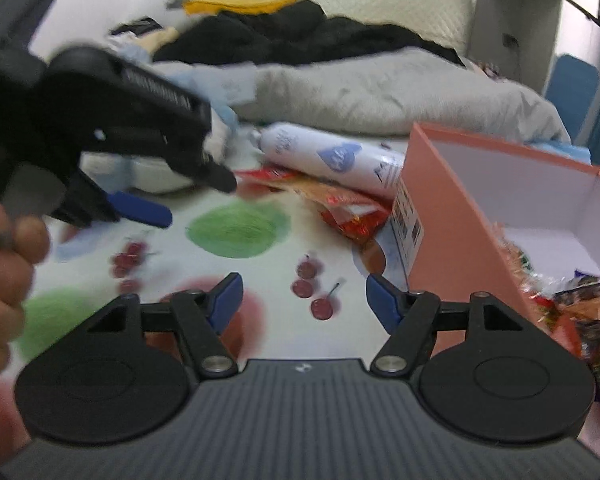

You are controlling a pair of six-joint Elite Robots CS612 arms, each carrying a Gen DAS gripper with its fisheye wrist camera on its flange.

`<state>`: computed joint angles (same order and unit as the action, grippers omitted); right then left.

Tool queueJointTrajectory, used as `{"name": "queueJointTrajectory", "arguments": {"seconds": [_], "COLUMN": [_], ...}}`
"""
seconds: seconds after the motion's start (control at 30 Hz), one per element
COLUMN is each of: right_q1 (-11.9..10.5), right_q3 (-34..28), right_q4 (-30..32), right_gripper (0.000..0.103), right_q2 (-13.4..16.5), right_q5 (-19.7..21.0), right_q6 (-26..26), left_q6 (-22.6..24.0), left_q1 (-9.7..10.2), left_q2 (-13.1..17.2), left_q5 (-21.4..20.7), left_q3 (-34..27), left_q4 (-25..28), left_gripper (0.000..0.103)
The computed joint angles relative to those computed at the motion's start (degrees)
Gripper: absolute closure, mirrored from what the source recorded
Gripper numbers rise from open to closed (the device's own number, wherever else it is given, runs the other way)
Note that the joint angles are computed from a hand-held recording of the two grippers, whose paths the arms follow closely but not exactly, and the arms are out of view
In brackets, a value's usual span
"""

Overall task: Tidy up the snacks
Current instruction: 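Move both open tools toward the red-labelled strip packet beside the spray bottle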

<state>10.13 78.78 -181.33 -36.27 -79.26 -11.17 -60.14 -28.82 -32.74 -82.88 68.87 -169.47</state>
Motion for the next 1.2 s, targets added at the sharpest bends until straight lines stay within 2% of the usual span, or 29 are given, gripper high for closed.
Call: {"name": "queueJointTrajectory", "arguments": {"seconds": [0.1,0.33,0.43,0.5,0.73,0.87,1.0,1.2], "right_q1": [0.84,2.10,2.33,2.38,3.06,3.34,3.63,3.10], "right_q3": [-3.52,-9.79,-11.34,-12.52,-16.70,-18.47,-20.22,-18.51], "right_q4": [0.01,0.54,-1.34,-1.59,-0.03,0.61,1.37,1.49], "right_gripper": [0.033,0.033,0.033,0.033,0.033,0.033,0.048,0.050], "right_q2": [2.66,7.33,8.74,9.46,11.47,12.39,13.34,12.23], "right_q5": [-2.70,-7.84,-10.41,-10.58,-12.94,-13.99,-16.42,-14.29], "right_q6": [1.04,1.56,2.12,1.86,-0.77,-1.08,-1.24,-0.85], "left_q6": [2.59,1.61,-0.03,-1.28,-6.46,-6.98,-7.33,-9.48], "left_q1": [1.24,3.69,4.38,4.72,6.03,6.36,6.48,6.35], "left_q2": [2.42,7.99,10.01,11.11,14.29,15.58,16.81,18.04], "left_q5": [-2.90,-9.33,-11.99,-13.11,-18.00,-19.06,-19.65,-19.62], "left_q3": [-4.17,-13.33,-16.44,-18.22,-22.40,-24.62,-27.06,-29.27], "left_q4": [2.01,4.00,4.30,5.22,4.20,4.36,5.33,5.75], "left_gripper": [0.037,0.037,0.037,0.037,0.038,0.038,0.038,0.039]}}
